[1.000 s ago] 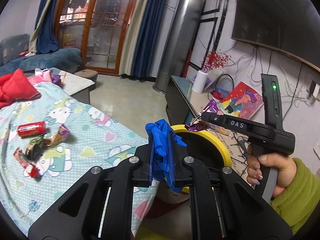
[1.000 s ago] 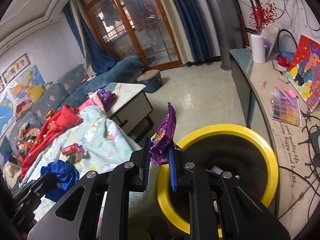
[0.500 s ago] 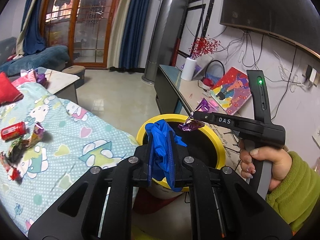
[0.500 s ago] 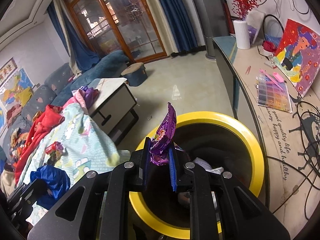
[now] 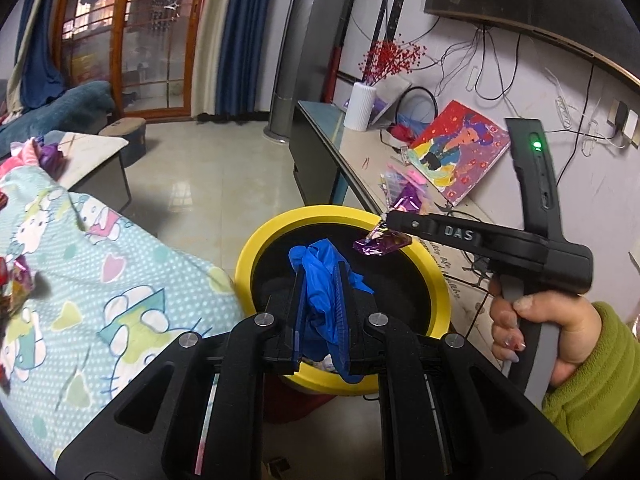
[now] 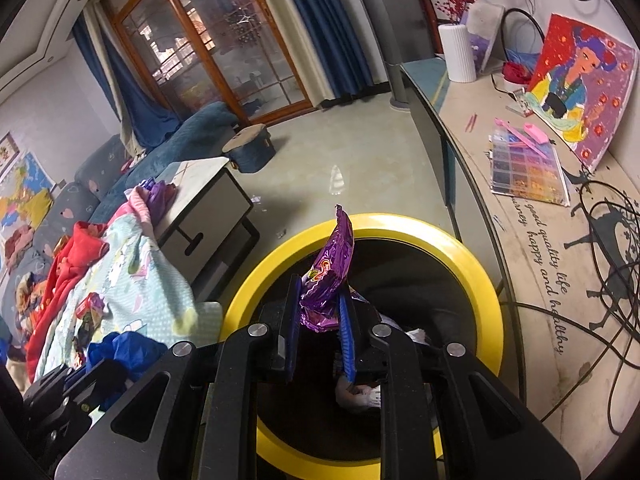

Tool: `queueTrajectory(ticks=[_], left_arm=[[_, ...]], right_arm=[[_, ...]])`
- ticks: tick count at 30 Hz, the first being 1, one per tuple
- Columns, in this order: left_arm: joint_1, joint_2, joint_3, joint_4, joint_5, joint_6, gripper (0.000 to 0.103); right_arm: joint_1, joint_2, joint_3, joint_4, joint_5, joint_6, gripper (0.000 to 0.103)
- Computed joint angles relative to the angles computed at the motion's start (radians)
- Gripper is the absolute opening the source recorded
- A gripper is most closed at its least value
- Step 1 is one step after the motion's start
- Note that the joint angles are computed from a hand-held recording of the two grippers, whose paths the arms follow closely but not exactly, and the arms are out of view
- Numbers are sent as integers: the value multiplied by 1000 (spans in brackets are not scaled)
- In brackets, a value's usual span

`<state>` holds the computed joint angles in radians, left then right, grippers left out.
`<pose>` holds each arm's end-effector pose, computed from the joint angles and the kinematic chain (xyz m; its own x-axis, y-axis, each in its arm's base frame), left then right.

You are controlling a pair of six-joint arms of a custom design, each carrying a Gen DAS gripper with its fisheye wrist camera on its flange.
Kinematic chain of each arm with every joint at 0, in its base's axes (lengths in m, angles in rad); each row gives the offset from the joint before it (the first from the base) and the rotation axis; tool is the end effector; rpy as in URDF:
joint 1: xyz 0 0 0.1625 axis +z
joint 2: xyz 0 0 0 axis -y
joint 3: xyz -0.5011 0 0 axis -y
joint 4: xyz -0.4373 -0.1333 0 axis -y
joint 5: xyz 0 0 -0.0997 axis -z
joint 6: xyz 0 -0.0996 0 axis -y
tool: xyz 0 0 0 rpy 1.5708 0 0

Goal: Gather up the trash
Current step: 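Open both tools to drop the blue glove and purple wrapper into the bin, then move both tools back toward the red and green snack wrappers on the bed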

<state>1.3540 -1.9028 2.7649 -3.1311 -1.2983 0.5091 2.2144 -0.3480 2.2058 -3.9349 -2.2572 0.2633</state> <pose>0.1006 -0.2877 0.2948 -0.7735 0.3980 -0.4933 0.6204 0.6346 -0.4608 0.3393 -0.3353 -0.1051 -0.9121 -0.0287 0.4089 -0.2977 0.7323 -0.6125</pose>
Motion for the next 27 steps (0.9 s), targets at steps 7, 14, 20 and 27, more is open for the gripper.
queueTrajectory(ticks=[7, 14, 20, 27], left_arm=[[5, 87, -12, -73, 1, 15, 7], [10, 151, -26, -105, -10, 7, 10], [27, 156, -31, -122, -24, 13, 44], [83, 96, -48, -96, -53, -21, 85]], right_arm=[[-27, -3, 20, -23, 11, 5, 18], [-41, -6, 33, -41, 28, 14, 19], [-49, -2, 38, -67, 25, 14, 33], [-39, 2, 29, -72, 15, -1, 44]])
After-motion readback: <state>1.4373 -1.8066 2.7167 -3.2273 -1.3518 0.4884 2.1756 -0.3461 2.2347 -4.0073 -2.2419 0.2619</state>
